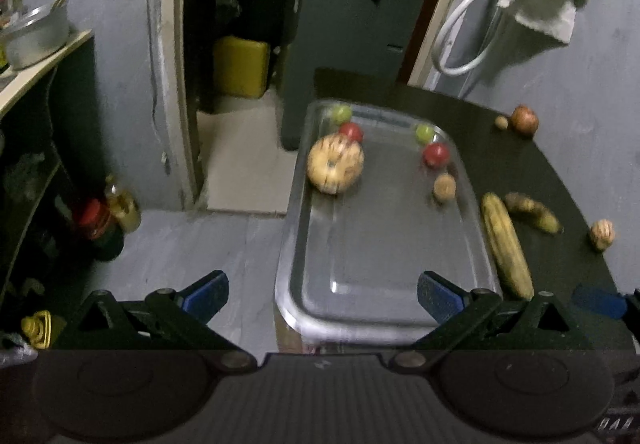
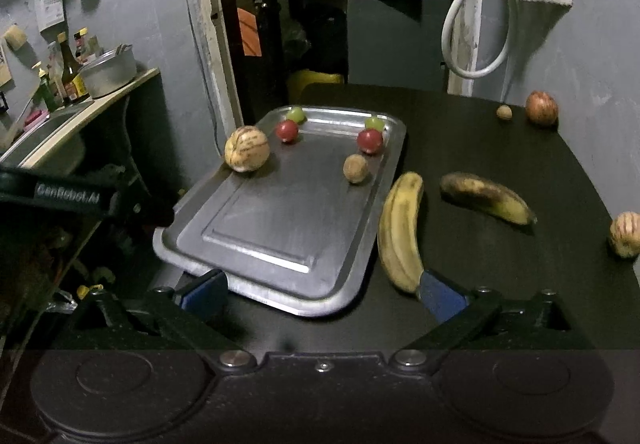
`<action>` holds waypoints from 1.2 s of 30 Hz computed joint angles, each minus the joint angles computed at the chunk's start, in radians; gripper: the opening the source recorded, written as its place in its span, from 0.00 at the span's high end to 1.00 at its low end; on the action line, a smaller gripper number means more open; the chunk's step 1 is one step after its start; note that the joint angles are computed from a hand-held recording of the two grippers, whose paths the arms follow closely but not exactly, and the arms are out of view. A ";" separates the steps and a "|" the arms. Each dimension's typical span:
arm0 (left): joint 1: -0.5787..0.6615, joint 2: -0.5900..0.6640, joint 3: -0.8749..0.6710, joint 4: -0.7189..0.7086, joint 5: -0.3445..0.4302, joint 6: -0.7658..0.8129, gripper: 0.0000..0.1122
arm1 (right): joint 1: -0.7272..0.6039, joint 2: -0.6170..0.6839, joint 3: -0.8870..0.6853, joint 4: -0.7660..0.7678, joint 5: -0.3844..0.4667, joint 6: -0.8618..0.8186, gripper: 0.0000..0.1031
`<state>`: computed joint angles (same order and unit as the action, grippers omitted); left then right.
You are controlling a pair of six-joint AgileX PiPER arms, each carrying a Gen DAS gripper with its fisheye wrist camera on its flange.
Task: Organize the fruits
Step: 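Withdraw both tools from the tray back toward the remaining fruits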
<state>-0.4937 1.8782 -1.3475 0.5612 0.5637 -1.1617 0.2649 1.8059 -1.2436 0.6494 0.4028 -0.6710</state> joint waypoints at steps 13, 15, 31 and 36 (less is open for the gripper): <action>-0.117 -0.012 0.062 -0.192 0.059 0.207 0.09 | -0.109 -0.084 0.160 -0.042 0.024 0.010 0.01; -0.129 0.010 0.028 -0.222 0.076 0.258 0.09 | -0.136 -0.094 0.182 -0.061 0.014 0.037 0.01; -0.189 0.144 -0.229 -0.269 0.212 0.453 0.09 | -0.301 -0.143 0.288 -0.076 -0.062 0.131 0.01; -0.195 0.180 -0.303 -0.242 0.236 0.470 0.09 | -0.314 -0.134 0.296 -0.031 -0.124 0.111 0.01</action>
